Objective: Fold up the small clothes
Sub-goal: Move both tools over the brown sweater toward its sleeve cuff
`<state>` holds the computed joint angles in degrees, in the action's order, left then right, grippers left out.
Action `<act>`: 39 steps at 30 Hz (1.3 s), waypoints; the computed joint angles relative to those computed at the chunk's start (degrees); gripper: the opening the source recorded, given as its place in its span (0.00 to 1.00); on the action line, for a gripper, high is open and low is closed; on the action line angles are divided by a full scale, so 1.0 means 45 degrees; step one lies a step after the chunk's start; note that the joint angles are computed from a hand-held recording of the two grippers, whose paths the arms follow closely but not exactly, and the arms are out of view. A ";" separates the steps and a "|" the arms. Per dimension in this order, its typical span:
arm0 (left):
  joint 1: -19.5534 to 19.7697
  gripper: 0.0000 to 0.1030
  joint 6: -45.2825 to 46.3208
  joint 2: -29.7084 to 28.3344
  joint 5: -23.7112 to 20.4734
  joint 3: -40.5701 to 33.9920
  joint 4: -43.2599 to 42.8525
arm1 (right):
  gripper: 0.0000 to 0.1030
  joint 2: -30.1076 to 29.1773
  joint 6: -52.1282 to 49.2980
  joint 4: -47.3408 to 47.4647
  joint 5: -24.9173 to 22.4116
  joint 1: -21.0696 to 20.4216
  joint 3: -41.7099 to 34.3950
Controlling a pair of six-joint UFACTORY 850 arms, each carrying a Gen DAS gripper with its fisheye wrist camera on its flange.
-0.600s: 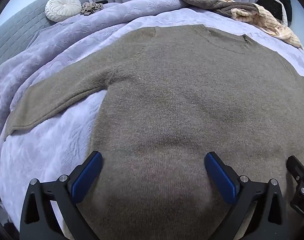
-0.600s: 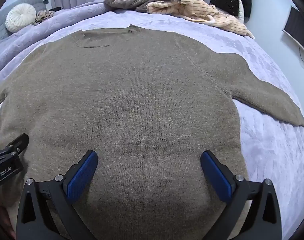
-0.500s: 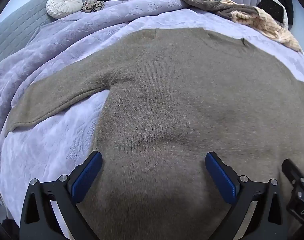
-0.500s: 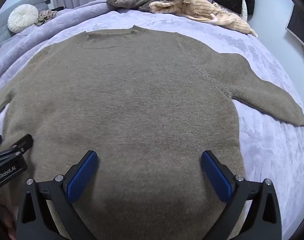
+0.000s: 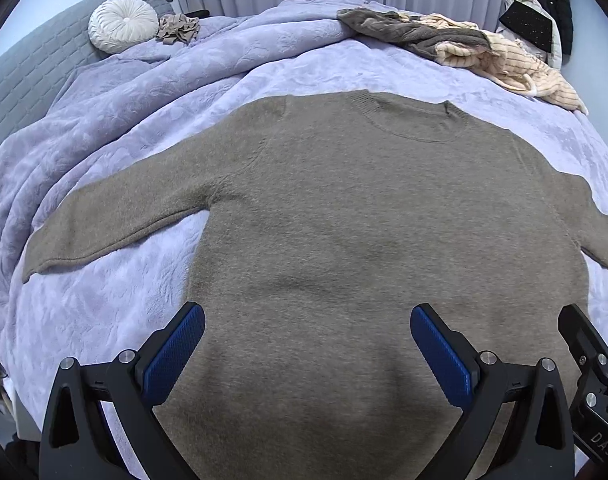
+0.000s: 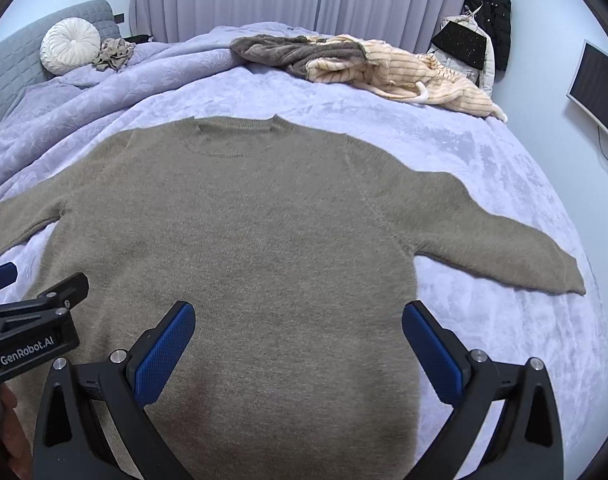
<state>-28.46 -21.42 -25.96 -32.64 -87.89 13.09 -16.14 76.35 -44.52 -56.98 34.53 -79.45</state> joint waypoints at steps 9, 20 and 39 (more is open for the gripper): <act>-0.0624 1.00 -0.0458 -0.0430 -0.0501 -0.0999 0.0563 | 1.00 0.0888 0.0525 -0.0348 0.0288 -0.0419 0.0783; -0.1314 1.00 0.0404 -0.1161 -0.0595 -0.2154 0.0013 | 1.00 0.1772 0.0922 -0.0482 0.0323 -0.1345 0.1689; -0.2553 1.00 0.0881 -0.4104 -0.2782 -0.6493 0.0040 | 1.00 0.2965 0.1077 -0.0453 0.0364 -0.3079 0.3251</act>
